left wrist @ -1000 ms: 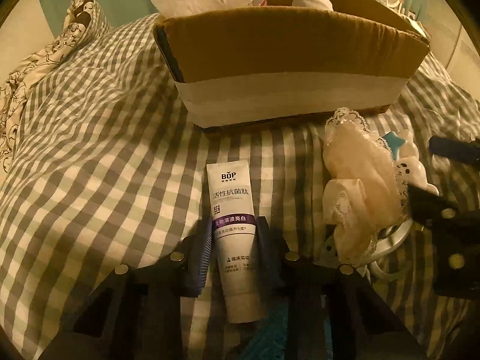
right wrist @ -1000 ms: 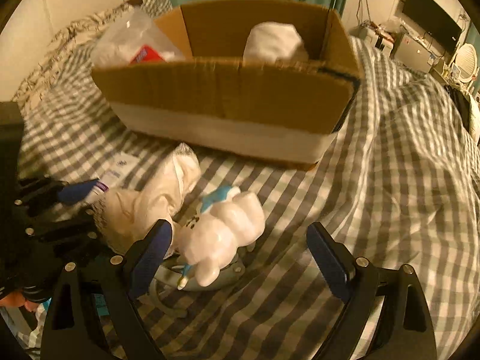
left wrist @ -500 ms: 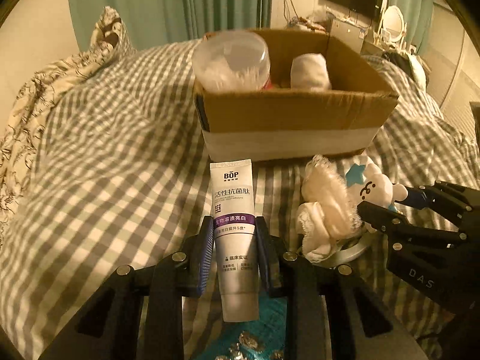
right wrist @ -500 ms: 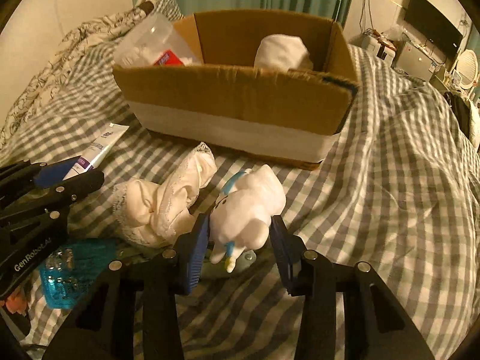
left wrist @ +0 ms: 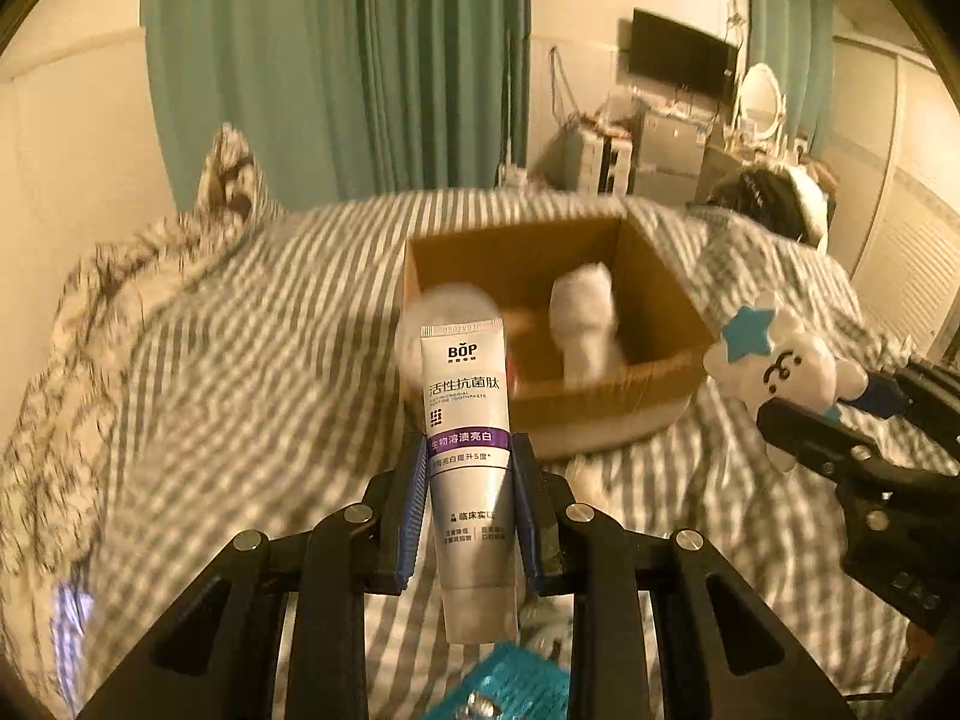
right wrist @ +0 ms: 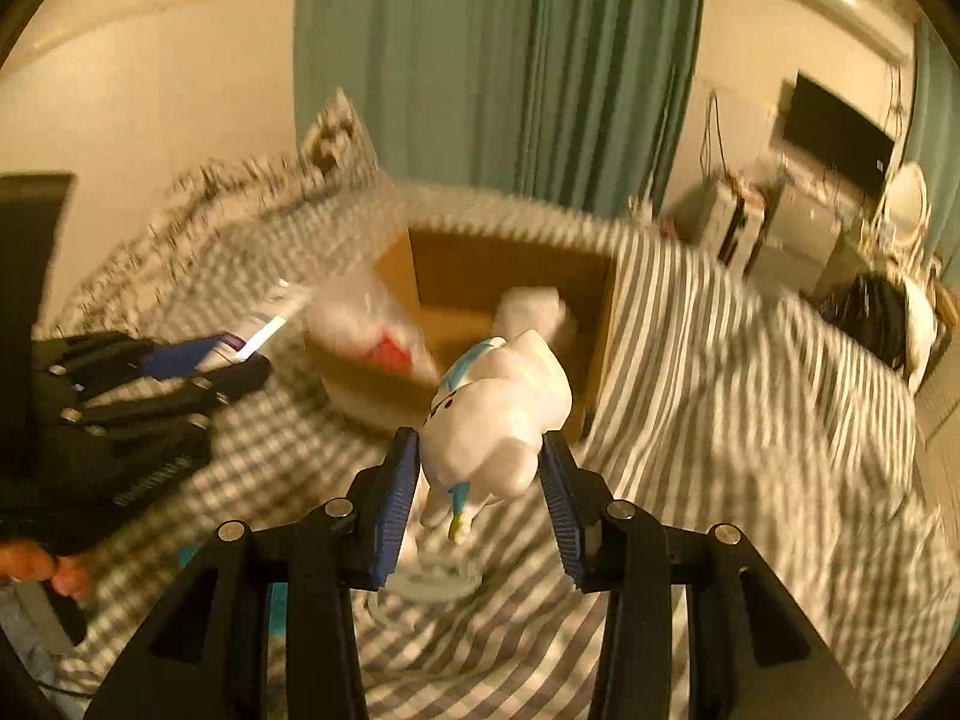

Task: Organize objects
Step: 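Lower the tube and bunny into the box and open both tools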

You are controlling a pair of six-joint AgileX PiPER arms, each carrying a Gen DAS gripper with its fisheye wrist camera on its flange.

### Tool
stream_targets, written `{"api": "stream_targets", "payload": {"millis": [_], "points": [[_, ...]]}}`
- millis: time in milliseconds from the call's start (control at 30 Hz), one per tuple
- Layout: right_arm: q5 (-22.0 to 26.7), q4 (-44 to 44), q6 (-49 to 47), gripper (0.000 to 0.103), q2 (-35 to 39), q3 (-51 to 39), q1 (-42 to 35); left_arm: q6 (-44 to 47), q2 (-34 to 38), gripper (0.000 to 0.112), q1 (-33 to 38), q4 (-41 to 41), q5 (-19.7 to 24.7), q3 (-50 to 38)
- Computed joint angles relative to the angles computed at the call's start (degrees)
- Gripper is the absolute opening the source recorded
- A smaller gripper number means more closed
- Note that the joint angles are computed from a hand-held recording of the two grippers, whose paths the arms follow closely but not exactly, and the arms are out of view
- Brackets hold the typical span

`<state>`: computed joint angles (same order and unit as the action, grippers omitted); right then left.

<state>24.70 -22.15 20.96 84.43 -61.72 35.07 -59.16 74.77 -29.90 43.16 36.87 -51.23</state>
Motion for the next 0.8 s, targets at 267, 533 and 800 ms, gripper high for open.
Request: {"api": "stream_targets", "payload": {"millis": [267,533,800], "points": [[2.79,4.72,-8.24,0.041,4.49,-14.54,-1.21,9.66,5.98,0.027,4.61,-3.52,-0.19,-13.19],[5.68,13.61,-18.69,0.041,15.88,-29.40,-5.42,22.75,18.72,0.027,12.01,-14.25,-2.93,-27.06],[11.42,20.16,-25.67,0.041,32.23,-47.24,-9.20,28.05,30.66,0.027,14.51,-17.23,-4.71,-36.84]]}}
